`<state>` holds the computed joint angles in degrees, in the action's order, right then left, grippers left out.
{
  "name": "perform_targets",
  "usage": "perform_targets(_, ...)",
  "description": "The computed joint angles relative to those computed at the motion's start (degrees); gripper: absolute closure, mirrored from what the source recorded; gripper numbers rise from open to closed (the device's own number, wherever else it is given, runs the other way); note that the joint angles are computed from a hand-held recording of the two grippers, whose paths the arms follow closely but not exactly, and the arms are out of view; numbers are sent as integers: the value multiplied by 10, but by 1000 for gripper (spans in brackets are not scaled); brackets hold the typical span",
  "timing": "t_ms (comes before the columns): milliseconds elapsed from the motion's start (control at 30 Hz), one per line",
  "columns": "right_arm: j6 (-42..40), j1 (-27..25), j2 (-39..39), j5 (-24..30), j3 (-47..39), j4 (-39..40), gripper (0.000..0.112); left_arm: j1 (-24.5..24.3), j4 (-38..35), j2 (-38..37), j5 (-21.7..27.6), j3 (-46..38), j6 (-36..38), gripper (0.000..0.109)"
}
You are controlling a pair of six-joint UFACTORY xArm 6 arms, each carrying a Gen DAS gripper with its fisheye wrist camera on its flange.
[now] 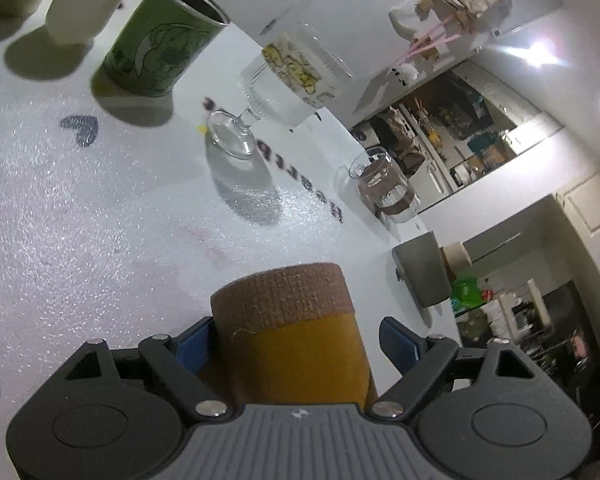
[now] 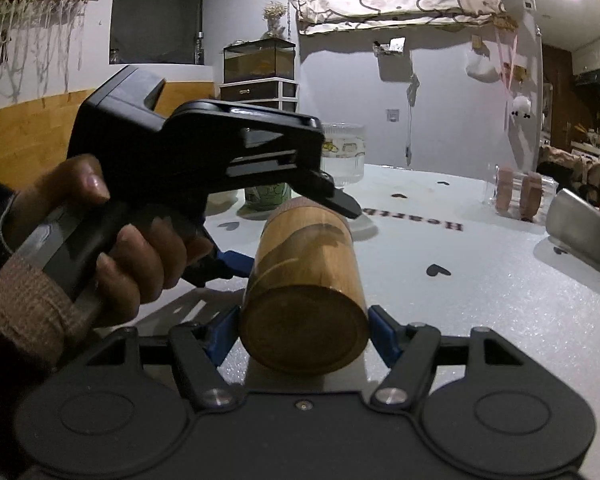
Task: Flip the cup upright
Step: 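Grasp the tan cup with the left tool while the right tool rotates it upright, then open the right tool and pull it away from the upright cup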
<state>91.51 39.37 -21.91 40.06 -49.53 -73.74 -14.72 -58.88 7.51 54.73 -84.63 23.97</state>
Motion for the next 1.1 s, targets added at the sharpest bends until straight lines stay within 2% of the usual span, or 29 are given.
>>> perform_targets(133,2,-10,-1,-19,3,-7,43,0,-29,-30,-34,25,63,31)
perform_targets(200,0,-14,4,-28,-1,-14,43,0,-54,-55,-54,44,123,31)
perform_targets(367,-5,-23,38,-42,-24,-21,43,-13,-111,-145,-101,120,336,31)
perform_targets(500,1,-25,69,-38,-41,-21,42,-33,-116,-191,-131,166,435,30)
perform_targets(600,12,-11,79,-15,-46,-41,43,-56,-108,-205,-181,188,471,31)
perform_targets(700,23,-14,75,-24,-42,-40,43,-70,-95,-206,-209,198,483,31)
perform_targets(900,31,-13,74,-21,-42,-44,42,-70,-101,-210,-218,206,501,36)
perform_targets(967,23,-10,76,-8,-45,-32,24,-66,-105,-207,-215,202,500,36)
perform_targets(1100,39,-7,65,9,-37,-38,24,-62,-103,-196,-249,191,476,36)
